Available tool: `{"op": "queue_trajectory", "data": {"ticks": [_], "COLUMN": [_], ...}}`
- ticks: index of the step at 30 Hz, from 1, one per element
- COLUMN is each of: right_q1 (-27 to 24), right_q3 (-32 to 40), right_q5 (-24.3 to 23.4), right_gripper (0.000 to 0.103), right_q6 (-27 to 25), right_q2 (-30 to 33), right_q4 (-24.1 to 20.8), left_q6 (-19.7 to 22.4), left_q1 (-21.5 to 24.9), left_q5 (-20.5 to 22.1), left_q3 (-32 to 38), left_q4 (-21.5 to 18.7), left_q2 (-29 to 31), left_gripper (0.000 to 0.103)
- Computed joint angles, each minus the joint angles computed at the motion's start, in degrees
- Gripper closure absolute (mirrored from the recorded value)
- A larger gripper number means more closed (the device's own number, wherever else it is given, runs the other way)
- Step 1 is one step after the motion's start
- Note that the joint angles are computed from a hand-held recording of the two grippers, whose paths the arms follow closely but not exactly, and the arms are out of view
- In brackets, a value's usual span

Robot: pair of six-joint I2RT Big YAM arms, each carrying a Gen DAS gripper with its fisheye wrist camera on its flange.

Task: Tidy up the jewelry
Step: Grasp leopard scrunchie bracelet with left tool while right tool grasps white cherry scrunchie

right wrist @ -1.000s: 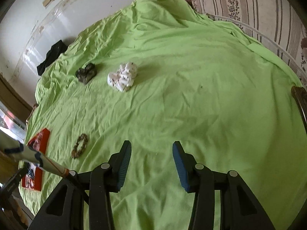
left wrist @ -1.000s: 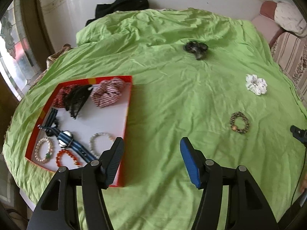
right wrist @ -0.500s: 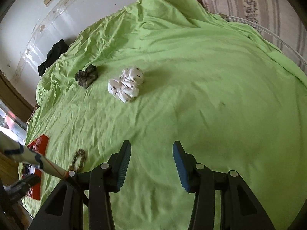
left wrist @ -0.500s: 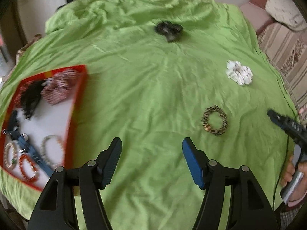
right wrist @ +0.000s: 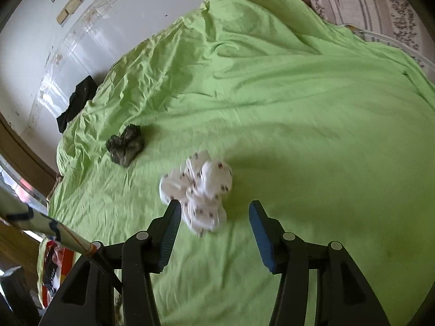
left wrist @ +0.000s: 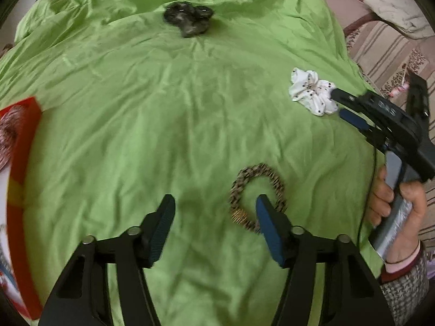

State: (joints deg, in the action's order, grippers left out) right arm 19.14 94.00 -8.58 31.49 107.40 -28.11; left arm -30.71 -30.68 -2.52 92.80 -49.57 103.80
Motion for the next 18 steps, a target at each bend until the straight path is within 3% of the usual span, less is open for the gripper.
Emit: {"op": "queue_trajectory", "data": {"ticks": [4, 11, 18], "right_q1": [-0.34, -1.20, -0.77], "right_q3": [3.16, 4.65, 5.43], "right_q5": [-0.91, -2.65, -1.30], "right_gripper": [0.047, 0.047, 0.048], "right_q6": [-0.55, 1.36, -0.85], "right_q2": [2.93, 5.29, 6.03], "right_q4": [-0.45, 0.81, -0.42], "left_q6": [2.43, 2.44, 3.40], "left_q1": [-0.43, -1.20, -2.95], "left_q5": [0.43, -1.91, -7.52], "left_q3": [2.96, 4.83, 6.60], "left_q4": [-0.75, -0.20, -1.32], "left_q2": [3.10, 5.19, 6.63], "left_gripper": [0.063, 0.063, 0.063]}}
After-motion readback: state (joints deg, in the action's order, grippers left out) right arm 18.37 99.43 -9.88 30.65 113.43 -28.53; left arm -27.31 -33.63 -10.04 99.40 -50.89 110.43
